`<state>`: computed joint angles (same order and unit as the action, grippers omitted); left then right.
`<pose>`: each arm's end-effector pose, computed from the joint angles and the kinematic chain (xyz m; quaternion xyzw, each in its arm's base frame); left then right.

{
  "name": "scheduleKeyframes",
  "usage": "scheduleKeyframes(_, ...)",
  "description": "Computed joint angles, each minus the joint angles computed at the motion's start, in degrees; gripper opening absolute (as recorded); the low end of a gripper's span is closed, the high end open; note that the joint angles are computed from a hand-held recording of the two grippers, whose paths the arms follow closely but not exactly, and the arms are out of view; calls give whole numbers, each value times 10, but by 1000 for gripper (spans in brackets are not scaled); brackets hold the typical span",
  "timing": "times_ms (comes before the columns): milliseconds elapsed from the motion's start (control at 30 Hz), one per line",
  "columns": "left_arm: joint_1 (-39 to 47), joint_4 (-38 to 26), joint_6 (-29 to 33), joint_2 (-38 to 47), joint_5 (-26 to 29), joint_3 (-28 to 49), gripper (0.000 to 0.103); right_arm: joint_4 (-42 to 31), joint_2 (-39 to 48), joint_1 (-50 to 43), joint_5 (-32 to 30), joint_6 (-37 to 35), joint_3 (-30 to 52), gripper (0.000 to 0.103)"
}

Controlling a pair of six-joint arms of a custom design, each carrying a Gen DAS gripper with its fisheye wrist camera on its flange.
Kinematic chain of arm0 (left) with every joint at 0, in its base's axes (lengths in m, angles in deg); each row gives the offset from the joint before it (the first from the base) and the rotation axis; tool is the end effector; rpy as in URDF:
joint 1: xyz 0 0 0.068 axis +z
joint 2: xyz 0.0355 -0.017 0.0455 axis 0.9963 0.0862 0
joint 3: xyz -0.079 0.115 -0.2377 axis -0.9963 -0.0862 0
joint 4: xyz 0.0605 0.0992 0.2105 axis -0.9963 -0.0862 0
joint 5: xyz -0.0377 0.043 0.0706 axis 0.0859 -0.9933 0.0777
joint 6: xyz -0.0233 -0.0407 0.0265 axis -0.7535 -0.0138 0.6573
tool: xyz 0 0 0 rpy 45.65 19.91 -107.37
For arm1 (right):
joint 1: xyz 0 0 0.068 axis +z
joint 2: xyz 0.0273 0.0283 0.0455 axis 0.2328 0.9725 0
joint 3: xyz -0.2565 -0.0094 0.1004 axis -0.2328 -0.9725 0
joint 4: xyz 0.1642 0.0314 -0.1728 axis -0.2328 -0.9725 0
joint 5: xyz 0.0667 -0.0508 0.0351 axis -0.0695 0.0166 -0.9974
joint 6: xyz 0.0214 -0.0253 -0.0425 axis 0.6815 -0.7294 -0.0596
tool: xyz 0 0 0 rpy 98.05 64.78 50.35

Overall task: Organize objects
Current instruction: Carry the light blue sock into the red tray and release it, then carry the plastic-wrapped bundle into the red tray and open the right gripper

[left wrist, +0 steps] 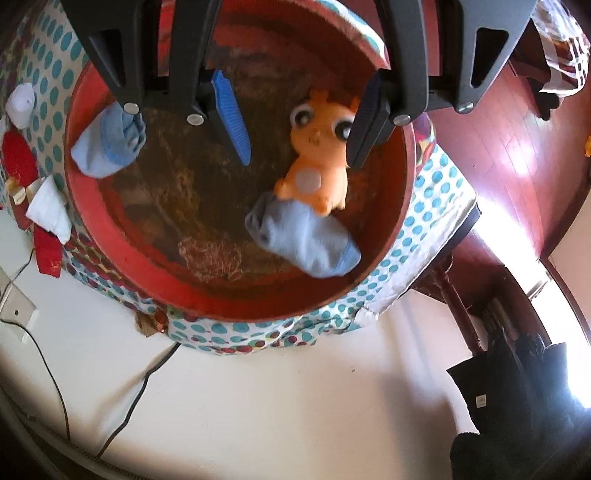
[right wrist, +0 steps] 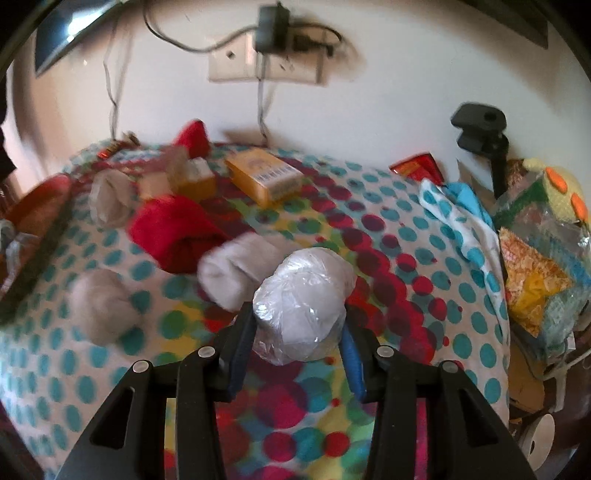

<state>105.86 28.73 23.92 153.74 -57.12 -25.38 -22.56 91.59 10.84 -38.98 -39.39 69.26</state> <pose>0.1679 0.0694 0.0809 -0.2648 0.9163 0.0997 0.2833 0.2741 -0.0092 0.0576 -0.0945 0.9309 0.0002 0.3528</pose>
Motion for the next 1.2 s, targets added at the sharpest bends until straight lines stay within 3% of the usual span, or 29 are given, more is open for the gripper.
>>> scheduleKeyframes(233,-23,-4,20,-56,-12,-29,55,-62,-113,88,8,43,-32,41)
scheduleKeyframes(467,6,-46,45,-120,14,-32,55,-108,-141,231,28,106,-13,41)
scheduleKeyframes(800,108,-63,81,-117,74,-21,55,-169,-64,452,49,161,116,41)
scheduleKeyframes(1200,169,-83,104,-109,107,-6,55,-274,70,552,57,149,303,41)
